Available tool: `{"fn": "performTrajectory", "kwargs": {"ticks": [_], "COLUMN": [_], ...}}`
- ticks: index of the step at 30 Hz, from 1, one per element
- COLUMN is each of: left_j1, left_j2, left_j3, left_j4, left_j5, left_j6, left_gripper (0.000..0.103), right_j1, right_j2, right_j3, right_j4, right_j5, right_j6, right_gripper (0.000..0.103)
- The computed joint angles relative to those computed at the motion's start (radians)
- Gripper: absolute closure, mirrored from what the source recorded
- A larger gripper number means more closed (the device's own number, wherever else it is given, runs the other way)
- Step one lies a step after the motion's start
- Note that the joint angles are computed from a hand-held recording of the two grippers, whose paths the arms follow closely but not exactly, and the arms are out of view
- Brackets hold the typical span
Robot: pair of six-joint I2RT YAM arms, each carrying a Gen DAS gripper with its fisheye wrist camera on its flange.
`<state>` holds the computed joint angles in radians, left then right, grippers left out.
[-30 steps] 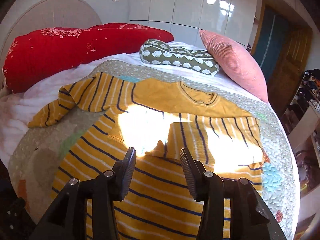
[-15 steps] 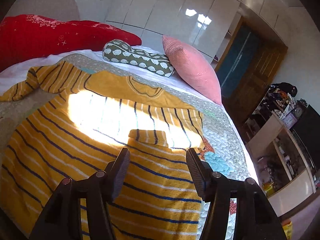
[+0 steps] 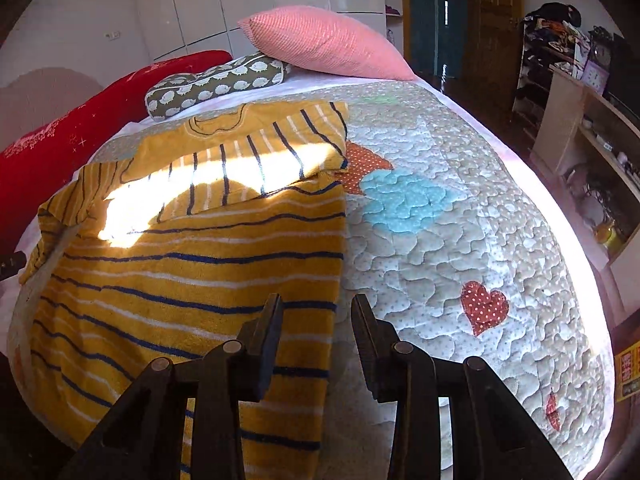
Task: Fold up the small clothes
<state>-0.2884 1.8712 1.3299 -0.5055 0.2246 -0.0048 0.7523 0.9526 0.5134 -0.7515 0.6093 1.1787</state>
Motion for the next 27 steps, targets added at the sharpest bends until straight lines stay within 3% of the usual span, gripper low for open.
{"fn": "performTrajectory", "kwargs": {"ticks": [3, 5, 8, 9, 10, 13, 16, 19, 22, 26, 27], "left_j1": [-0.020, -0.031, -0.051, -0.062, -0.070, -0.073, -0.064, -0.071, -0.011, 0.079, 0.101], "left_j2": [0.273, 0.409, 0.501, 0.508, 0.515, 0.523, 0.598, 0.632, 0.617, 0.423, 0.369], "left_j3": [0.304, 0.469, 0.600, 0.619, 0.645, 0.706, 0.853, 0.869, 0.826, 0.555, 0.487], "left_j4": [-0.114, -0.185, -0.253, -0.264, -0.277, -0.271, -0.331, -0.300, -0.302, -0.198, -0.169], "left_j5": [0.000, -0.025, -0.019, -0.033, -0.045, -0.095, -0.149, -0.338, -0.234, -0.074, -0.040], "left_j6": [-0.030, -0.053, -0.075, -0.064, -0.052, -0.041, -0.054, -0.048, -0.047, -0.038, -0.033], "left_gripper": [0.029, 0.040, 0.069, 0.086, 0.090, 0.092, 0.092, 0.096, 0.093, 0.088, 0.080], "right_j1": [0.055, 0.114, 0.176, 0.182, 0.190, 0.218, 0.196, 0.113, 0.032, -0.044, -0.055], "right_j2": [-0.071, -0.082, -0.088, -0.092, -0.093, -0.087, -0.100, -0.092, -0.054, -0.019, -0.006], "right_j3": [-0.025, -0.023, -0.021, -0.024, -0.027, -0.020, -0.025, -0.037, -0.036, -0.015, -0.006], "right_j4": [-0.054, -0.110, -0.174, -0.182, -0.190, -0.221, -0.203, -0.119, -0.029, 0.069, 0.094], "right_j5": [0.017, 0.041, 0.056, 0.056, 0.057, 0.084, 0.083, 0.040, -0.006, -0.035, -0.040], "right_j6": [0.108, 0.193, 0.288, 0.302, 0.315, 0.371, 0.355, 0.241, 0.126, 0.005, -0.024], "right_gripper": [0.065, 0.065, 0.065, 0.065, 0.065, 0.065, 0.065, 0.065, 0.065, 0.063, 0.060]}}
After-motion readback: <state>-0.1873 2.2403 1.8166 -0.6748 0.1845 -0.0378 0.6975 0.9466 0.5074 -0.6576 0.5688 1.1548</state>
